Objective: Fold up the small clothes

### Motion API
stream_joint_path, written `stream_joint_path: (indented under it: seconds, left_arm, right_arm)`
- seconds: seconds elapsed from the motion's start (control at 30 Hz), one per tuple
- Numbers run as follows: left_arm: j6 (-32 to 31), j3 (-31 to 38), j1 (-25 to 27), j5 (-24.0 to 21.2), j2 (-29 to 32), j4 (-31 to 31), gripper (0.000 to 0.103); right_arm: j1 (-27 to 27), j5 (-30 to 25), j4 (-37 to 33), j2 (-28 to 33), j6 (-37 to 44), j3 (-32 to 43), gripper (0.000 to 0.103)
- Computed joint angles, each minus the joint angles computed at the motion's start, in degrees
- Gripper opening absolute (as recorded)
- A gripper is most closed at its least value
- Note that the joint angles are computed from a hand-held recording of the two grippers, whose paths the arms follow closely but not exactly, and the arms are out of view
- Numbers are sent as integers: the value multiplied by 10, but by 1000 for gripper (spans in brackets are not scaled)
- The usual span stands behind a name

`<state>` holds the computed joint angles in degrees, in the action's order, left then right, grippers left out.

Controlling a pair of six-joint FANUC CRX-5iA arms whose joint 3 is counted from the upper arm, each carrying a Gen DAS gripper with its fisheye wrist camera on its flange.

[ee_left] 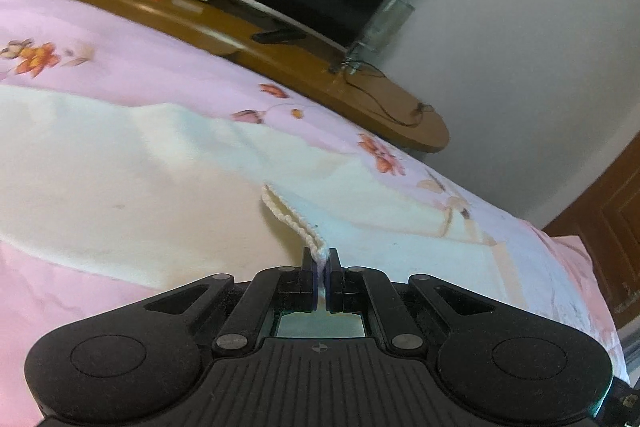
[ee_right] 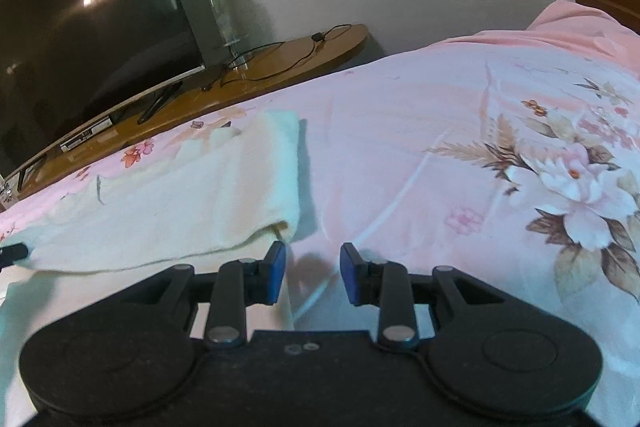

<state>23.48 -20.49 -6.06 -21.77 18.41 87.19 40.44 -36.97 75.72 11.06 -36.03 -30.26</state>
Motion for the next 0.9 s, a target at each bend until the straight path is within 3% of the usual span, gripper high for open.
stream_joint_path:
  seconds: [0.17,0.3,0.53,0.6,0.67,0.9]
  left_arm:
    - [9,-1,14,4,4,-11,3]
    - [44,9,26,-6,14,-63,3]
    - [13,-5,16,5,9,-24,3]
    - [9,-7,15,5,10,-18,3]
    - [11,-7,15,2,10,-12,3]
    - [14,-9,18,-2,9,-17,3]
  right_arm:
    - [-10,18,16,2,-1,1,31]
    - [-14,27,27,5,-3,3,31]
    - [-31,28,99,2,-82,-7,31]
    - [-36,46,76,10,-59,4,29]
    - [-28,48,5,29,15,26,25]
    - [-18,31,-11,37,43,35,26]
